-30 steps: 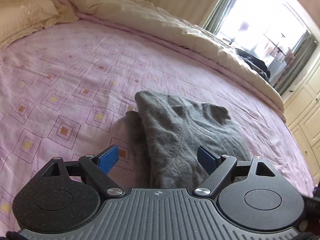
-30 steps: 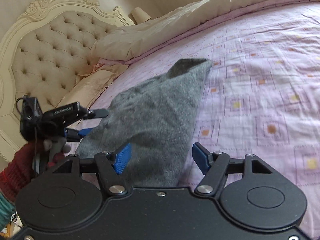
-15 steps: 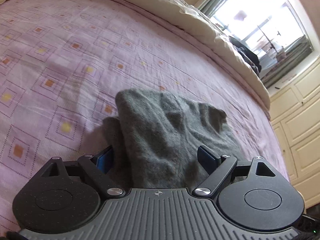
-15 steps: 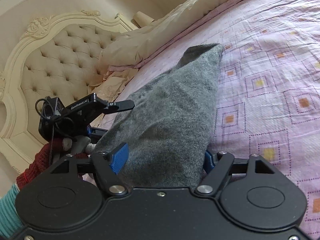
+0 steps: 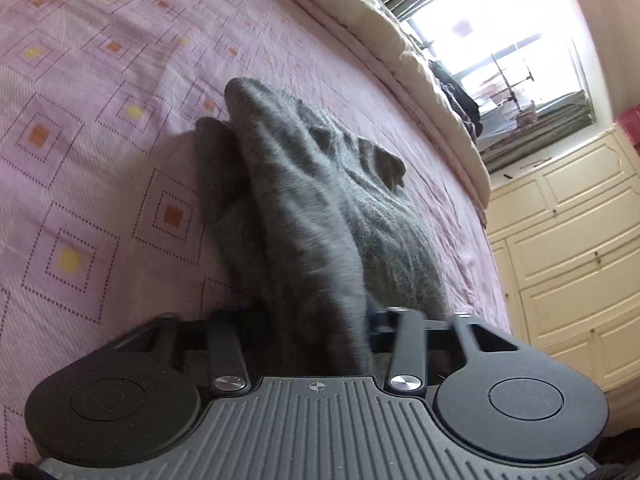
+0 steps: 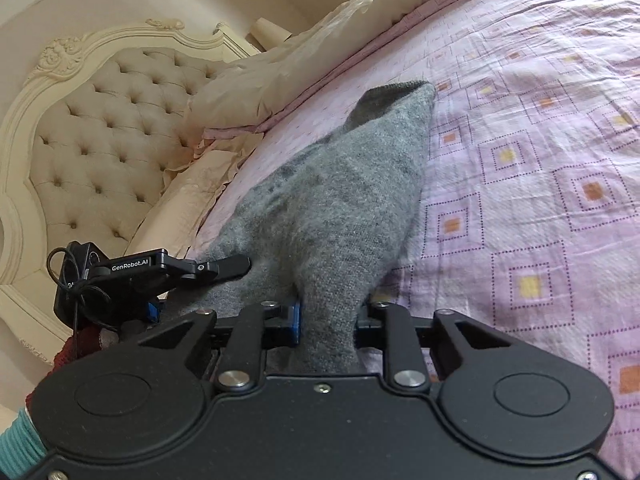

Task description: Fold small clothes

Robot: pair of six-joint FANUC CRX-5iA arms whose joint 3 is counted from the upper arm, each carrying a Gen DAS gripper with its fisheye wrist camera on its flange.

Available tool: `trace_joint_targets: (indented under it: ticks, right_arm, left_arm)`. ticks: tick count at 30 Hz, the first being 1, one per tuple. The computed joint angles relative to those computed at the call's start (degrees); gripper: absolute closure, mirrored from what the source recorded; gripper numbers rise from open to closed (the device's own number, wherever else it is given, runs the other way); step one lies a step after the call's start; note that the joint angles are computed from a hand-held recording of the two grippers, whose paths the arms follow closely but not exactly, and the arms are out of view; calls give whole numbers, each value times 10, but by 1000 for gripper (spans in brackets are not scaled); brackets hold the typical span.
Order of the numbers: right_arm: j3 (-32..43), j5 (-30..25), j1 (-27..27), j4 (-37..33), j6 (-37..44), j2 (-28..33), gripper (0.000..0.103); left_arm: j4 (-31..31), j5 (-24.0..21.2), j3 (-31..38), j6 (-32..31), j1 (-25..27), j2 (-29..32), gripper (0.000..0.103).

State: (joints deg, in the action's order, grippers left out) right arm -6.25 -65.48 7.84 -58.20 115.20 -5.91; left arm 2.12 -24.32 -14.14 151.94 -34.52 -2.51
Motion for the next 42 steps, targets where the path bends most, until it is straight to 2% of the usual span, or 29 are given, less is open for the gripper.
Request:
trace_joint_targets:
  ticks: [1,4,8,13,15,17,19,21,22,23,24,26,29,34,36,38,40,42]
  right_arm:
    - [0,-5,-1,4,-4,-7,72]
    - [-7,-28,-12,21,-16,-37,72]
    - [-24,-80,-50,42,-36,-85,72]
    - [-47,-167,-114,56,-64,-145,71]
    - [-58,-195,-134,61,-60,-167,67]
    - [-79,-187,-130,93,-58,-199,64]
    - [-108,-143,-91,158,-62,-240,57]
    - [-138,-100,-45,224,-88,-272,55]
    - [-146,-93,-38,238,-93,-281,55]
    - [-152,-92,-43,240,-90,-288,54]
    - [-157,-88,-44,244,-89,-294,53]
    - [-167,-75,-37,257,-85,-311,49]
    - [-181,-57,-47,253,-59,-344,49]
    - [-190,-30,-108,176,33,-386,46]
    - [-195,-10,-106,164,46,-397,46]
    - [-199,7,-94,167,44,-402,45]
    - [-203,26,-72,179,29,-402,45]
    - [-209,41,-54,193,20,-407,45]
  left_arm:
    - [1,12,-8,8,0,-4,69]
    - [-39,-11,16,43,-17,-3,69]
    - [-39,-28,37,45,-47,6,69]
    - [-20,-8,36,67,-93,17,69]
    - [-40,-12,47,95,-118,24,69]
    - [-89,-27,67,148,-147,32,68]
    - [-182,-83,106,231,-186,42,67]
    - [-276,-187,162,303,-231,62,64]
    - [-310,-242,188,320,-252,72,62]
    - [-346,-296,214,331,-275,86,55]
    - [-374,-338,234,336,-295,97,49]
    - [-406,-399,265,330,-320,116,47]
    - [-442,-481,321,310,-351,151,46]
    - [-531,-616,430,265,-410,213,47]
    - [-576,-655,471,239,-435,236,47]
    - [-606,-672,508,207,-447,259,45]
    - [-624,-664,528,181,-448,274,38]
    - [-623,-642,537,174,-441,282,37]
